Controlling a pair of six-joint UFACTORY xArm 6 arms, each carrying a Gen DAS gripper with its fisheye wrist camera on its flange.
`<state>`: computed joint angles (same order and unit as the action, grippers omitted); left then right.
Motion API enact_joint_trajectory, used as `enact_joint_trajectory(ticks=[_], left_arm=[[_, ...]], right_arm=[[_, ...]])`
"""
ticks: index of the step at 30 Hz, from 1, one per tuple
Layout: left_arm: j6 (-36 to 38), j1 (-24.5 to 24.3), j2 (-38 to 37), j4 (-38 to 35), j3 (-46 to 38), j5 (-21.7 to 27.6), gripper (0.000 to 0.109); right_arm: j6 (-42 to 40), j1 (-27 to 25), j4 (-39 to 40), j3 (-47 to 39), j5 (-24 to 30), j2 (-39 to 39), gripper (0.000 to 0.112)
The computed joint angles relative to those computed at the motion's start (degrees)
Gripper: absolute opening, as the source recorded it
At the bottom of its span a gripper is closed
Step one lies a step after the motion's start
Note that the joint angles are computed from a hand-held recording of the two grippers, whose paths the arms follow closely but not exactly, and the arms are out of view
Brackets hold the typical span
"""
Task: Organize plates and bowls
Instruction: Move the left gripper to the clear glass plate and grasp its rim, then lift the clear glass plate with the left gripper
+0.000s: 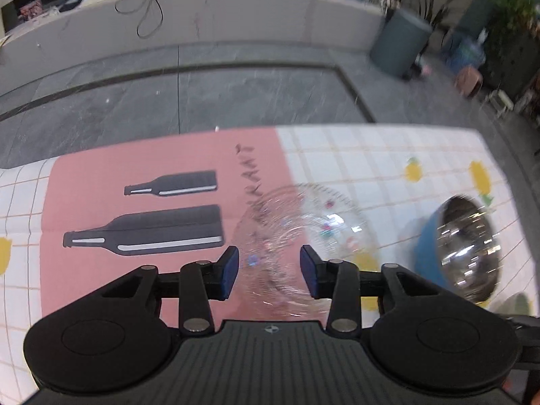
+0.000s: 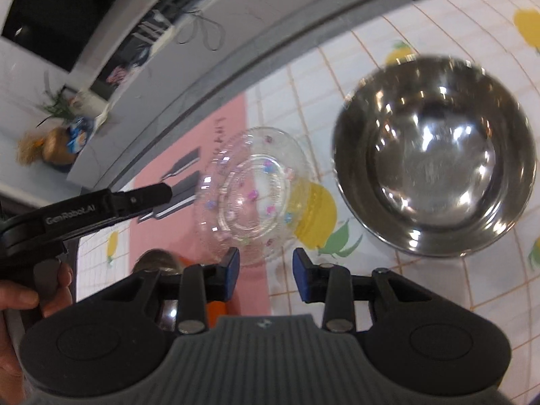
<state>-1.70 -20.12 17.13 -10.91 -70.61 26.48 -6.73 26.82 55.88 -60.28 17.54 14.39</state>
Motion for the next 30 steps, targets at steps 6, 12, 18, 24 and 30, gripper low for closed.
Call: enact_joint_trajectory(ticks=[6, 12, 18, 24, 30], left_arm=[[1.17, 1.89, 5.40, -0.38, -4.76, 2.44, 0.033], [3.19, 2.56, 8.00, -1.30, -7.17, 3.11, 0.033], [4.40, 2.68, 10.53, -3.13, -9.51, 3.43, 0.033], [6.00, 2.04, 11.25, -4.55, -10.32, 3.05, 0.024], [3.81, 1.31, 10.43, -0.40, -8.92, 1.42, 0.021]], right_arm=[[5.88, 1.16, 0.93, -1.07, -3.93, 3.30, 0.035], [9.52, 2.57, 0.55, -1.57, -7.79, 4.90, 0.035], [18.17, 2.62, -8.34, -1.25, -10.11, 6.04, 0.034], [16.79, 3.07, -6.85, -2.34, -11.30, 7.21, 0.022], [13.65, 2.53, -3.85, -4.48, -9.69, 8.78, 0.007]])
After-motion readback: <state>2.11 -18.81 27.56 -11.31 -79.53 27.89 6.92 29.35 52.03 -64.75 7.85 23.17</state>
